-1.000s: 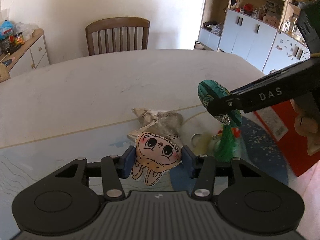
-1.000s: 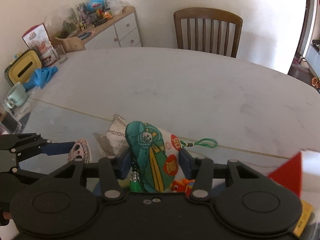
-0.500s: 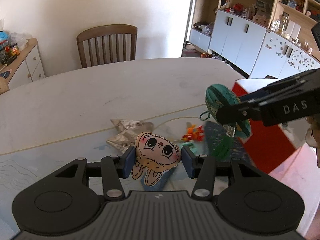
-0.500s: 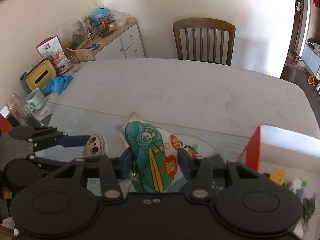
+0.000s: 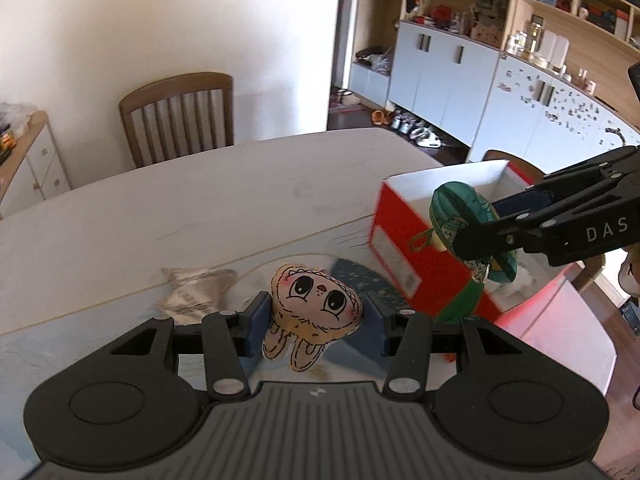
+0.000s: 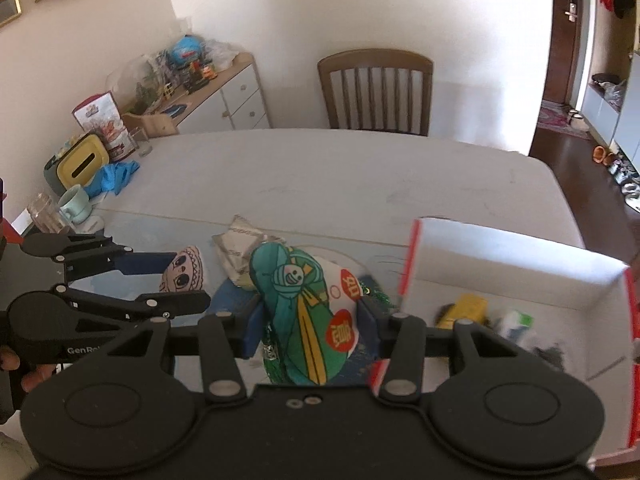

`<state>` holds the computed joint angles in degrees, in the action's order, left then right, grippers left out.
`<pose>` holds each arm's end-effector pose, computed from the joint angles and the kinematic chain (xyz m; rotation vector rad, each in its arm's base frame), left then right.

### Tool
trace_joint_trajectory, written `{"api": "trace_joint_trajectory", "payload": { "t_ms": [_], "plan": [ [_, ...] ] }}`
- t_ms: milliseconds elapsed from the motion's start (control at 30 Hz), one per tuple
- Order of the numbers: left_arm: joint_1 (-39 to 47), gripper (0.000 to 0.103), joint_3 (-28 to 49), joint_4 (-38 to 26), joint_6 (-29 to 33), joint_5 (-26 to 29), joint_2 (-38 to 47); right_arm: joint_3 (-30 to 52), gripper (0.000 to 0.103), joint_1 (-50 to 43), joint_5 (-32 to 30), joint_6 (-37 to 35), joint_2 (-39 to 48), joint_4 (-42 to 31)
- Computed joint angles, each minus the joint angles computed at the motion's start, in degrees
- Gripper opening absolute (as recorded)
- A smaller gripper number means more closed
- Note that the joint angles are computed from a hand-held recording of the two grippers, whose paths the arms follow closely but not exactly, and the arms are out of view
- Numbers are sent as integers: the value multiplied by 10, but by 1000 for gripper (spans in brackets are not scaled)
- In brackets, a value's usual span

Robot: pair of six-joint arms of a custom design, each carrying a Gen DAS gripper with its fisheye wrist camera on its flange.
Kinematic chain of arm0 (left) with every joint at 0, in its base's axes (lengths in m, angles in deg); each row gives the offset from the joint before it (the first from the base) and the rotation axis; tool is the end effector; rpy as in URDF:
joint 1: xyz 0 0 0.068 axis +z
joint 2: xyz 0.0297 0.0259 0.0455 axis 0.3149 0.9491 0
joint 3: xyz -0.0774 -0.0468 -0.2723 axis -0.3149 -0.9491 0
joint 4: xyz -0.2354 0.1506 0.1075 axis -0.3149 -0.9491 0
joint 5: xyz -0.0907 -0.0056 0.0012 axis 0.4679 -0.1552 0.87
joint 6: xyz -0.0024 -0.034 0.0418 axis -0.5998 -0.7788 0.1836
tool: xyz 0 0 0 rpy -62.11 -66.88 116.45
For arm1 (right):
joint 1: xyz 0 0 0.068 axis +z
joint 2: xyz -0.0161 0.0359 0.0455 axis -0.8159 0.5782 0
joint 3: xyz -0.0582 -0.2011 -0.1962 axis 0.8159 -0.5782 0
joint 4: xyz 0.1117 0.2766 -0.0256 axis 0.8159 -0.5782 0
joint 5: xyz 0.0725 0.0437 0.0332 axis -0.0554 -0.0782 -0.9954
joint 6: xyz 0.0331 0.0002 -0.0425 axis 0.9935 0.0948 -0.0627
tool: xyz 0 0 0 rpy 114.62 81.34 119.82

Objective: Organize objects
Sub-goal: 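Carry the face card and teal pouch with both tools into the box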

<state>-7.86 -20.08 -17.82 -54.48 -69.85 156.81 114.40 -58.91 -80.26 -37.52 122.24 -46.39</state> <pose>0.2890 -0.1410 0.2179 0.3975 2.3218 -0.2426 0.2968 -0.0035 0.2302 -0.6348 2.3803 0.4918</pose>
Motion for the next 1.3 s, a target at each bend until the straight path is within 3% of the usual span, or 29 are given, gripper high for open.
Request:
{"api": "trace_joint_trajectory", "payload": {
  "t_ms": [333, 700, 1300],
  "plan": [
    [-99, 49, 74, -13, -27, -51, 67, 52, 47, -136, -58, -91, 38, -47],
    [-176, 49, 202, -32, -37, -86, 189, 136, 47, -239, -79, -172, 141, -69],
    [-223, 49, 448, -135, -51, -93, 413, 225, 47, -253, -15, -243, 305, -50]
  ]
}}
